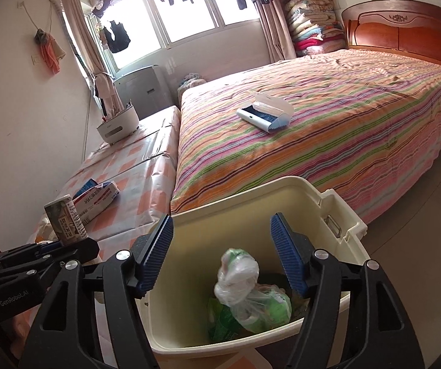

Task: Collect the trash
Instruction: 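Carry the tube and white bag over the cream bin and open both tools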

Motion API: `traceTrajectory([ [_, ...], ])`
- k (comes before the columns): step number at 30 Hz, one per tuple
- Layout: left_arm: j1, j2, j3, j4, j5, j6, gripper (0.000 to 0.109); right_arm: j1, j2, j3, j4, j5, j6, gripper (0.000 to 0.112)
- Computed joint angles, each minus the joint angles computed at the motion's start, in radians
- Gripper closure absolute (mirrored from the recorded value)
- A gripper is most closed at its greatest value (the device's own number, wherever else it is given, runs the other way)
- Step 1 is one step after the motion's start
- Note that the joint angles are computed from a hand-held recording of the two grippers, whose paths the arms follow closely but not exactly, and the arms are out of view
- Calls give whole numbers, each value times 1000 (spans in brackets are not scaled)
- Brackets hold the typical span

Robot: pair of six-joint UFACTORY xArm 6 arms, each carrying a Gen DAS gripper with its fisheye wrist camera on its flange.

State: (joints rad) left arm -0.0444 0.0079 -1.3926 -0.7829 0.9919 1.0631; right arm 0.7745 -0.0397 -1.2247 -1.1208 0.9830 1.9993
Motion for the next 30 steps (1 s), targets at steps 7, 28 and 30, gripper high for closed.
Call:
traceTrajectory([
  [7, -20, -10, 13, 1, 18, 14, 80, 33, -56, 49, -90, 96, 146, 42],
  [28, -87, -10, 30, 23, 25, 43, 80, 88, -129, 121, -203, 219, 314, 39],
  [30, -96, -6, 29, 26, 25, 40, 80, 91, -134, 126, -208, 224, 326, 39],
])
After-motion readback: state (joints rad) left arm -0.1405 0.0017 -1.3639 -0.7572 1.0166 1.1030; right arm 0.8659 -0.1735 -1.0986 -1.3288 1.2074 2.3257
